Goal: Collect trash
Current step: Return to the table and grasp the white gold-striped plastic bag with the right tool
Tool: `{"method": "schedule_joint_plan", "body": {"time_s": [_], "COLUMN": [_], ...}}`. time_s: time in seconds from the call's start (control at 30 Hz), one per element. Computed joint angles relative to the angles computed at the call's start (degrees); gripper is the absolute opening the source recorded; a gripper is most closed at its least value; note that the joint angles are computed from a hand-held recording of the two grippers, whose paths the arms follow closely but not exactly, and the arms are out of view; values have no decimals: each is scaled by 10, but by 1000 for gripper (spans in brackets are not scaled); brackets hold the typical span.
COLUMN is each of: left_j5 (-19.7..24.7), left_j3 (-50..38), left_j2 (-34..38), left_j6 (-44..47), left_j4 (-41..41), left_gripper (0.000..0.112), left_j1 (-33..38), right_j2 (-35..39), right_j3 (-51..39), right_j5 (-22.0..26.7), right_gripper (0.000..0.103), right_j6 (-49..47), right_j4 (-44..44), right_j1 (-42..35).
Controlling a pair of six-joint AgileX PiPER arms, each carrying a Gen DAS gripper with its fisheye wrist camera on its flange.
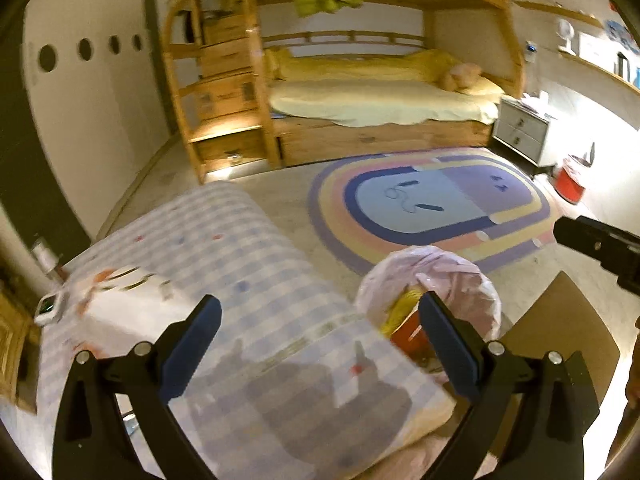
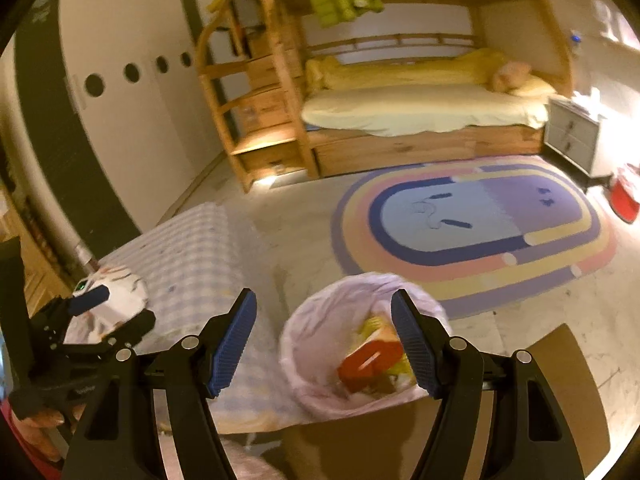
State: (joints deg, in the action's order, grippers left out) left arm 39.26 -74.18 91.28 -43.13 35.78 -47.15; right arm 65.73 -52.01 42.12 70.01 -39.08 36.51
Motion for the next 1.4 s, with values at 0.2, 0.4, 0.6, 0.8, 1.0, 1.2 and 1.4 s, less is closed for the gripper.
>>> {"method": "schedule_joint_plan", "body": {"time_s": [0.2,0.4,0.6,0.8,1.0,1.2,1.4], "left_j5": [16,39,36,19,-15,-46,-67], "left_j3": [92,171,242,274,283,272,250], "left_j2": [-111,-198,-276,-312,-311,-279,-228], "left_j6": [-32,-59,-19,47,124,194,199], "left_j4": [17,39,3,-44,-98,-145,-143], "left_gripper": [96,96,96,96,96,96,96], "left_j1": [22,53,151,257,364,435,447], "right_j2": [48,113,186,268,361,451,526], "right_j3": [-54,-125,-199,-278,-381,-484,-566], "right_j5": [21,31,32,21,20,31,29], "right_gripper": [70,70,70,70,69,62,56], "right_j6": [7,-11,-46,-118,-208,-293,-383], "right_j4": [-5,-2,16,56,106,154,226], "right_j1": [82,142,181,196,194,163,120]}}
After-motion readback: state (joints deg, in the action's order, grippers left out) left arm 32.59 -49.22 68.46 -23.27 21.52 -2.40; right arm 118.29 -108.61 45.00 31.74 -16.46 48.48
